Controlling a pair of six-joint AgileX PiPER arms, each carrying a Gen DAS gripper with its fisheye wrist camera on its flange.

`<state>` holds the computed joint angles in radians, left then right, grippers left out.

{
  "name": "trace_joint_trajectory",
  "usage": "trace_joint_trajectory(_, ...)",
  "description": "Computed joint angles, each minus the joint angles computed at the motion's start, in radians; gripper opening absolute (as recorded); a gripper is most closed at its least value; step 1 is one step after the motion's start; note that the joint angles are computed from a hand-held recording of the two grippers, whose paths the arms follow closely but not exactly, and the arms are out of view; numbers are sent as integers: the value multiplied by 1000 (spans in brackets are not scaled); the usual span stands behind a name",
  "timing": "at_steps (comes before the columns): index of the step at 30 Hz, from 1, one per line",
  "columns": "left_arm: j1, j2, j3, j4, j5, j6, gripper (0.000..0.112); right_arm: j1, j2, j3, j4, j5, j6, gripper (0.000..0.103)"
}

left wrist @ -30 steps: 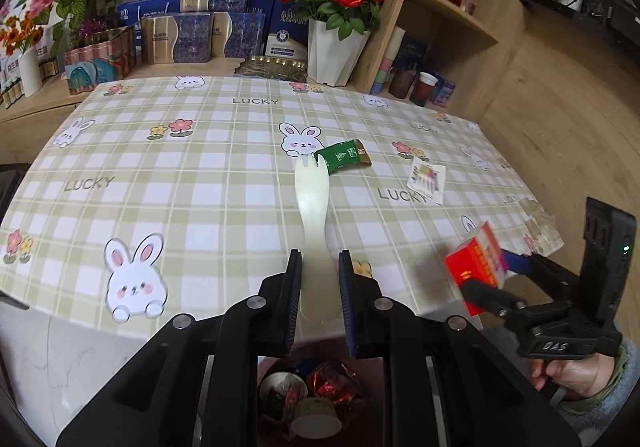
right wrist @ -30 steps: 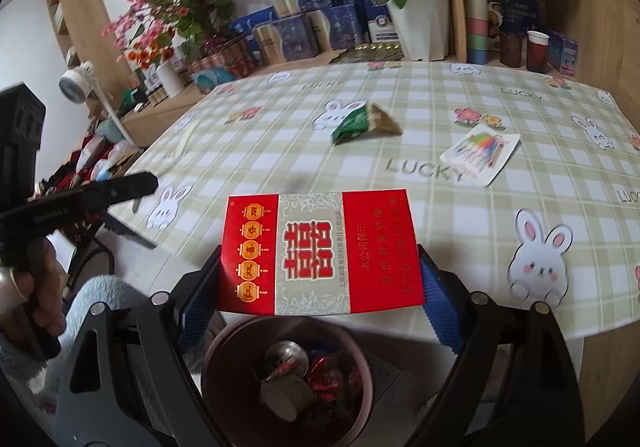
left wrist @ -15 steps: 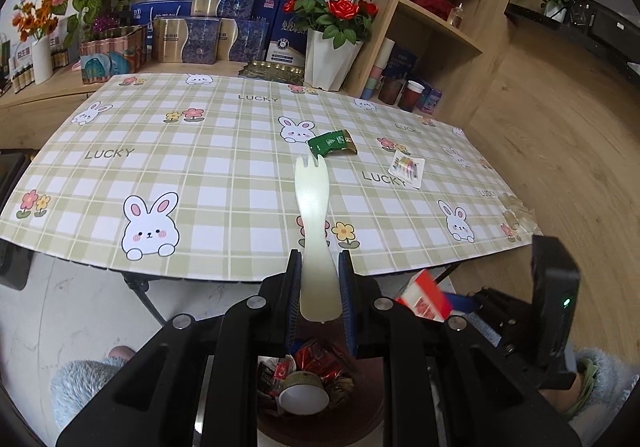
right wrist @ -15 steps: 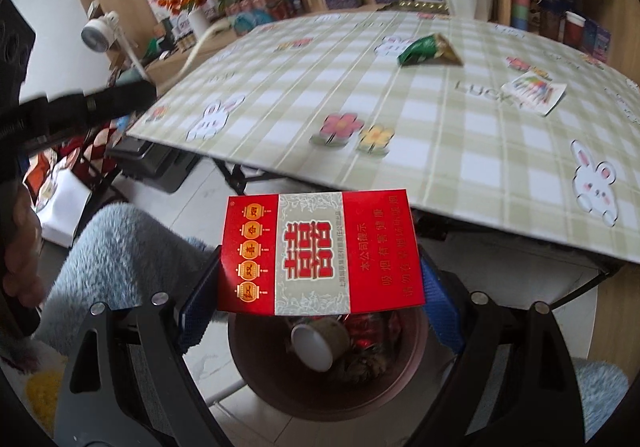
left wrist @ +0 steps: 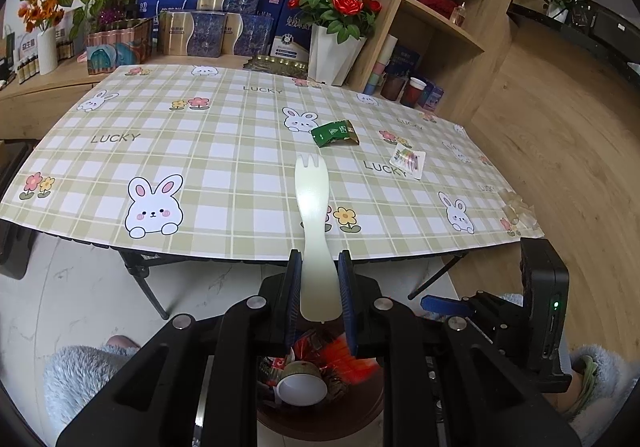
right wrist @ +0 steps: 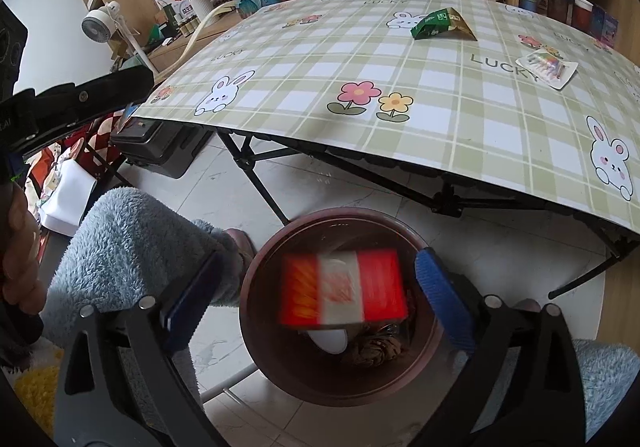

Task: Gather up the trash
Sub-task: 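Drop the red box into the bin with the right gripper while the left gripper drops the spoon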

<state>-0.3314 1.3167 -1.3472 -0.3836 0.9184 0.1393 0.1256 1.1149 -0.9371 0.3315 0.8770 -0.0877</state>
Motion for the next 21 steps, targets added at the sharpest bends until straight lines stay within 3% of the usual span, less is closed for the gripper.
trace_joint_trajectory(6,-19,-5,31,20,-8,-16,18,-14,-52,15,-100,-57,114,97)
trace_joint_trajectory(13,-47,-2,76,38,-6,-29,18,8,-134,57,-389,-128,429,97)
trace_joint_trajectory(21,-122,26,108,73,3,-54,18,-76,-161,84,-351,-150,383,97)
